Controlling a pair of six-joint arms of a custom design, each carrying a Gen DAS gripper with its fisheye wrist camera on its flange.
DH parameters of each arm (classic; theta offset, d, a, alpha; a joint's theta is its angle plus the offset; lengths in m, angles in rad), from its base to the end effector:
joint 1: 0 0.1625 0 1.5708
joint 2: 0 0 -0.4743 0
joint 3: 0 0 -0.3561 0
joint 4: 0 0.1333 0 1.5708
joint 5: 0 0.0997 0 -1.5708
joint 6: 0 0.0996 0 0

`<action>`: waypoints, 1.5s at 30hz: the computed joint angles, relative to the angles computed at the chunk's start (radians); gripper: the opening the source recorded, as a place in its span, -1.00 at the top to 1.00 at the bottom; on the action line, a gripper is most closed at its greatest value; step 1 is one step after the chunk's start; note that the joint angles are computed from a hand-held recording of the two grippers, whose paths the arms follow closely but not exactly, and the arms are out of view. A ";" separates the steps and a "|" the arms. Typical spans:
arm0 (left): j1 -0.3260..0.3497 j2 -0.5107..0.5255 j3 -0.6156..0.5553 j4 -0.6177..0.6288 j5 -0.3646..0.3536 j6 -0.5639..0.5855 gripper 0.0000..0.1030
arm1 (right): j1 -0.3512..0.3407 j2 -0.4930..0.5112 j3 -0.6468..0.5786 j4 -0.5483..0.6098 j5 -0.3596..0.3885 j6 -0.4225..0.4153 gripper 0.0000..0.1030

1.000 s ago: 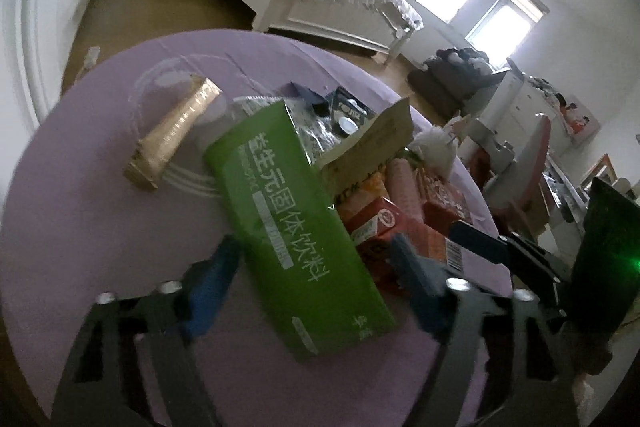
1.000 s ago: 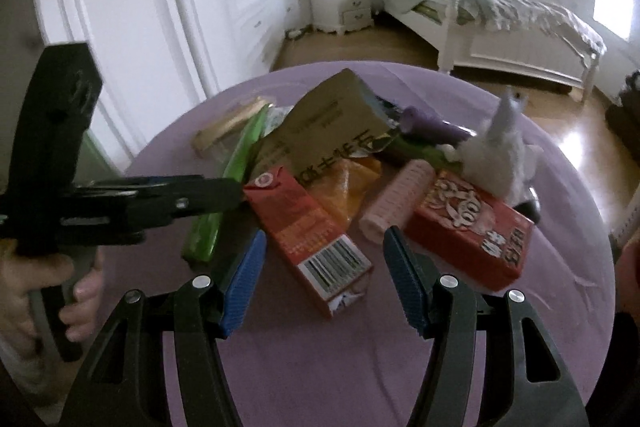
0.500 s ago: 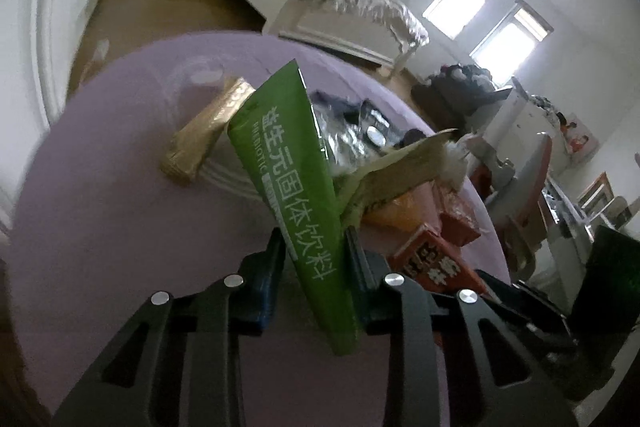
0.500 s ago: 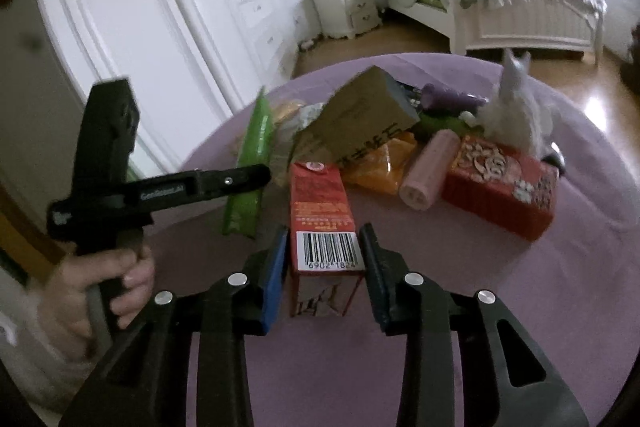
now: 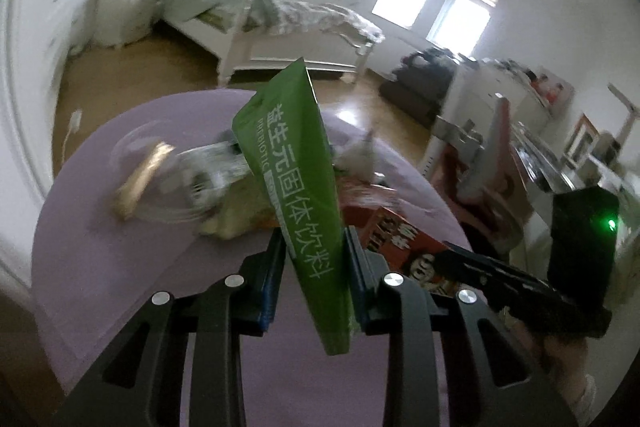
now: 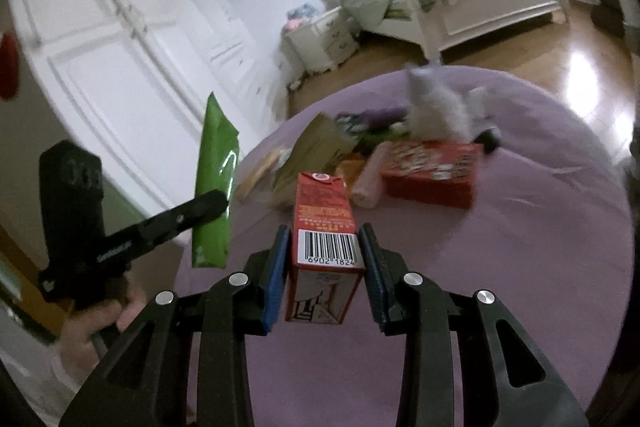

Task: Collect trash
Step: 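Carry both items to the black bin and open both grippers over it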

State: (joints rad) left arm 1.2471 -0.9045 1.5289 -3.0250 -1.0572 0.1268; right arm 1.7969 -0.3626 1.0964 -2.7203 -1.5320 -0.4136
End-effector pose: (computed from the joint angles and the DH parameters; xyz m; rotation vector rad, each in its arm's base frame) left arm -0.0541 -0.7343 0.3422 0.2747 2.4851 -1.1528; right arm 0.3218 -0.7872 0.0415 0.9780 -2.9128 0.6507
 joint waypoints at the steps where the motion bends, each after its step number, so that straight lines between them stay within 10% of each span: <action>1: -0.008 0.009 -0.009 0.007 0.000 0.010 0.42 | -0.005 -0.011 0.021 -0.024 0.003 0.009 0.32; 23: -0.113 0.344 -0.415 0.302 -0.202 0.166 0.42 | -0.228 -0.248 0.281 -0.459 -0.012 0.261 0.32; 45: -0.090 0.903 -1.381 1.063 -0.344 0.108 0.36 | -0.364 -0.205 0.237 -0.521 -0.146 0.406 0.31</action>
State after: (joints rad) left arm 1.1567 -0.0017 0.1480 -1.9621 -1.4016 0.2352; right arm 1.4324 -0.5678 1.3334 -3.2408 -1.6780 -0.0073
